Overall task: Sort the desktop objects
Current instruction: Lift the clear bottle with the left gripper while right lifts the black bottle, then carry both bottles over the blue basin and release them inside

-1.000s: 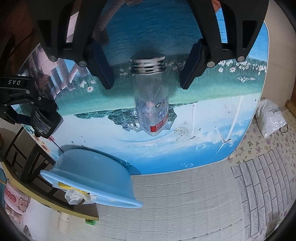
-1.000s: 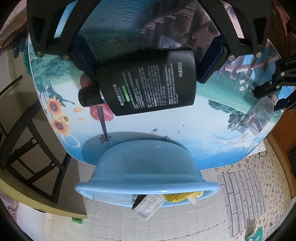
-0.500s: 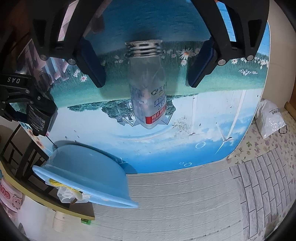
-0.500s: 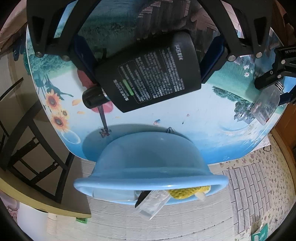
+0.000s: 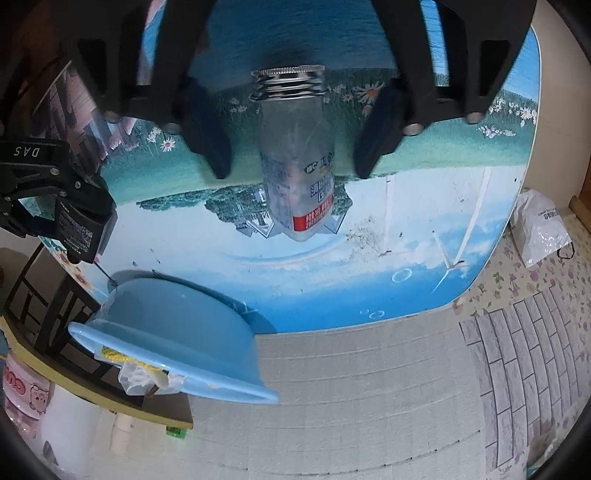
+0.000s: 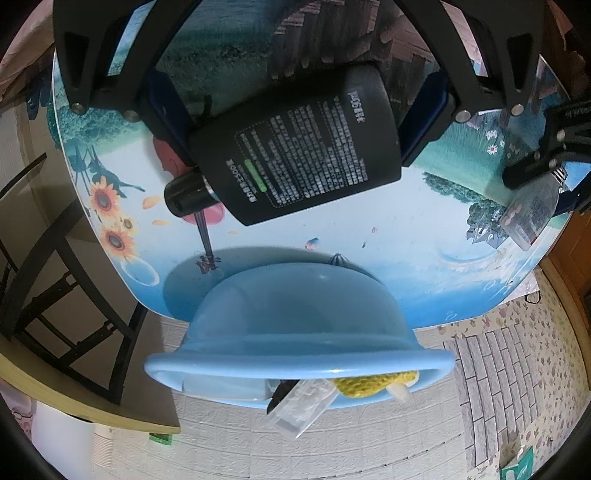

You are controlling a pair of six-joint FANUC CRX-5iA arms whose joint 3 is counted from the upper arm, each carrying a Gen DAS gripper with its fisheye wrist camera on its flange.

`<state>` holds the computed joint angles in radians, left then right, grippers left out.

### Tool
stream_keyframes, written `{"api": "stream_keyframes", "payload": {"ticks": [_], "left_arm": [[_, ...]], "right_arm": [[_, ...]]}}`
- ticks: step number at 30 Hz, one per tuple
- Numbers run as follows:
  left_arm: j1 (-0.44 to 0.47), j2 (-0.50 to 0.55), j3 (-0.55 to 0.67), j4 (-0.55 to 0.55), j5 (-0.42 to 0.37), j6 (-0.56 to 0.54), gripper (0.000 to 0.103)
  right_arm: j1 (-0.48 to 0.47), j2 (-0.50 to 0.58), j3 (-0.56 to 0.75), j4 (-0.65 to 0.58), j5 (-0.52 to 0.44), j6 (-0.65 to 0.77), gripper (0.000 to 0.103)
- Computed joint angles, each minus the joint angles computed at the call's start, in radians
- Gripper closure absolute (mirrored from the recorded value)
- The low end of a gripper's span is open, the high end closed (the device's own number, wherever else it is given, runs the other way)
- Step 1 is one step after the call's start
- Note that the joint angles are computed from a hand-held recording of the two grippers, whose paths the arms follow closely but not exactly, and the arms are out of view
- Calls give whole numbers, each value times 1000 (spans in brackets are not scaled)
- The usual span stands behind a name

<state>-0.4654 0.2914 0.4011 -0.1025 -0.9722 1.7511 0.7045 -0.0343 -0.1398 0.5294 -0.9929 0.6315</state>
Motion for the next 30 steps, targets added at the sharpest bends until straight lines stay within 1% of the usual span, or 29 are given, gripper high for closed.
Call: {"api": "stream_keyframes", "payload": {"ticks": [1,3,5,8,12,15,16,18,20,24,28,30], "left_arm": [[0,-3,-6,1,9,-2,48],[1,-6,-11,2,19,-5,59],[0,-12,-19,-9,32,3,63],[-3,-22,-35,-15,53,15,63],[-2,-27,-38,-13,51,20,63],[-4,-47,-48,-23,69,32,63],[-6,-51,-45,-29,69,37,63],[-15,-46,-17,-57,40,61,63],[-7,-49,-8,-27,34,61,63],[-7,-57,13,-11,30,54,63],[3,-63,32,49,35,9,63],[-2,-62,50,47,34,1,63]], "right_arm": [[0,-1,0,-2,1,4,0],[0,-4,-2,-4,2,10,0],[1,-8,-7,-2,6,11,0],[4,-17,-22,9,17,5,3],[6,-23,-32,19,28,7,4],[6,-29,-35,15,31,14,5],[6,-31,-35,10,31,16,5],[5,-41,-37,-1,36,15,5],[6,-49,-39,-3,41,15,5],[17,-71,-37,23,55,17,5],[34,-101,-33,56,75,11,5],[44,-112,-25,77,83,12,5]]}}
